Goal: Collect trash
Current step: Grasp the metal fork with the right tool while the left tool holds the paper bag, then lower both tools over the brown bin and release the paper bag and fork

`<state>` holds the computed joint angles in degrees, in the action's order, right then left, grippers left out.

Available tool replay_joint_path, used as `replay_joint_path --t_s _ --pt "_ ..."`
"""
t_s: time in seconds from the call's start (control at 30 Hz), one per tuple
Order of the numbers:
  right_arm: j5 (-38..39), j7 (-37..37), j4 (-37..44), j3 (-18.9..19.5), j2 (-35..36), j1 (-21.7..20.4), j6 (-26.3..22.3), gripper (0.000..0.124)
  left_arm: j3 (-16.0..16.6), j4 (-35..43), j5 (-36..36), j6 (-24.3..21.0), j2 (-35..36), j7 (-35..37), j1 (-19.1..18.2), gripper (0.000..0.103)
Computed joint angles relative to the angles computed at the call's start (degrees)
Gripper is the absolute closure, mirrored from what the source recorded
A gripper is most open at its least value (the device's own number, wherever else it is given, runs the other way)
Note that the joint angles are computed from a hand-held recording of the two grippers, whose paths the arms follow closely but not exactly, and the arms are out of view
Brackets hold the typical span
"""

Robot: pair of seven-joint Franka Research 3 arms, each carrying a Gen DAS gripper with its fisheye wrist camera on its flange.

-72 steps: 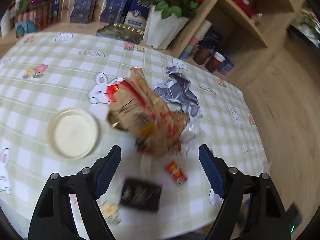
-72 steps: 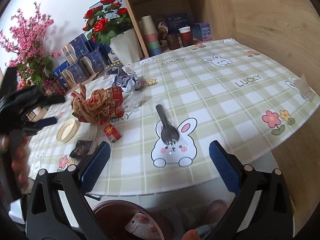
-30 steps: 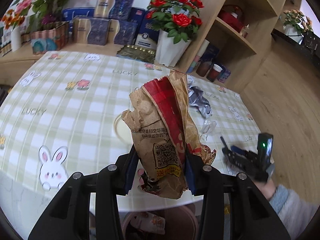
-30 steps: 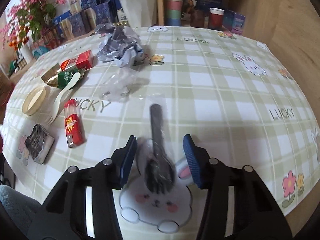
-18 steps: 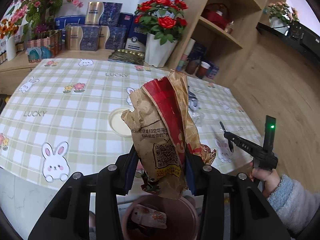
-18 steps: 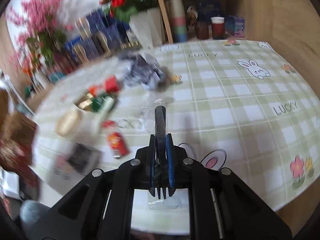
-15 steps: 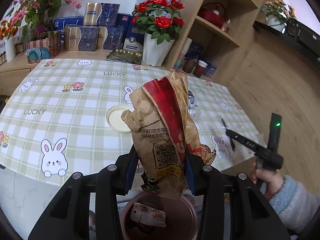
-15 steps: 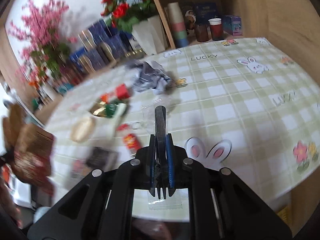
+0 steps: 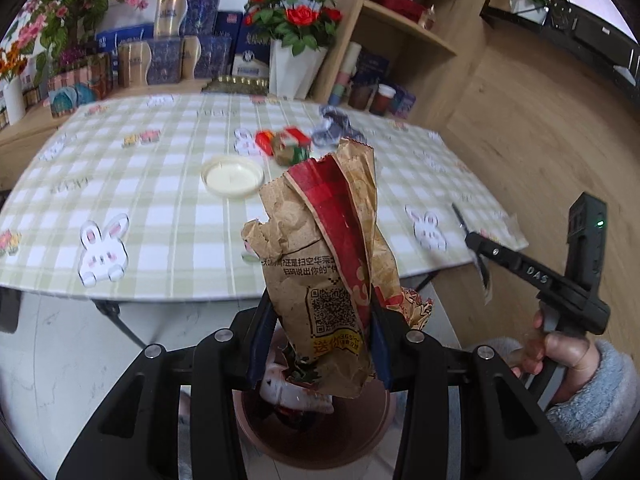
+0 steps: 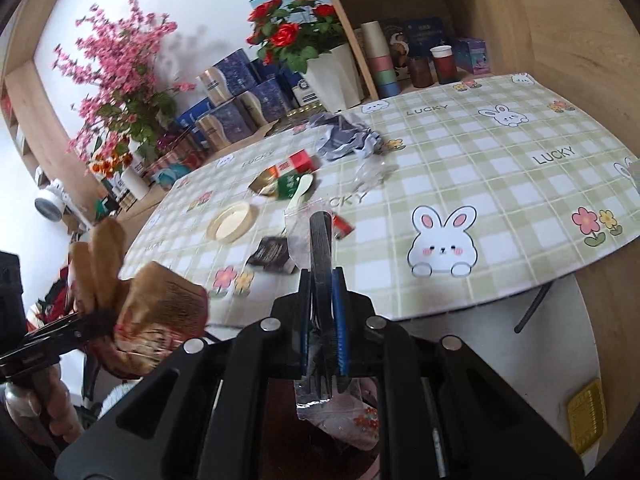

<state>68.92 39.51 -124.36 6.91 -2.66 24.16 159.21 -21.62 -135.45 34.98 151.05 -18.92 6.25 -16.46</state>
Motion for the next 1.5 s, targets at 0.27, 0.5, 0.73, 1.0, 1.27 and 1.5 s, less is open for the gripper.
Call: replay_joint_path --t_s 0.27,0.5,0.73,1.0,1.27,1.5 --pt "1.2 -3.5 -4.7 -1.0 -3.6 0.7 0.0 0.11 1.2 0.2 -5.9 -0.4 5.0 4.3 -3.5 0.061" --pt "3.8 -5.3 -5.0 -1.6 -2.9 0.2 -1.5 0.11 2.1 2.8 -11.5 -2.8 11.2 10.4 -5.9 0.061" --pt "4.7 -5.9 -4.7 -1.5 -2.1 -0.7 -2.5 0.11 3.2 5.0 -16.6 -4.6 16.1 15.9 -7.0 0.061" --pt "3.1 -4.3 -4.9 -1.0 -1.9 -0.9 -2.5 0.11 3.7 9.0 -19.7 -4.2 21.1 23.8 -7.2 0.048" --pt "-0.6 -1.9 -5.3 -0.9 -2.4 -0.5 -2.0 0.11 2.9 6.0 -4.1 -4.8 13.7 10.1 -6.4 0.014" --pt "-6.6 1.4 -6.2 0.0 -1.6 0.5 -1.5 0.11 0.0 2.7 8.4 -10.7 7.6 -5.4 -4.1 0.01"
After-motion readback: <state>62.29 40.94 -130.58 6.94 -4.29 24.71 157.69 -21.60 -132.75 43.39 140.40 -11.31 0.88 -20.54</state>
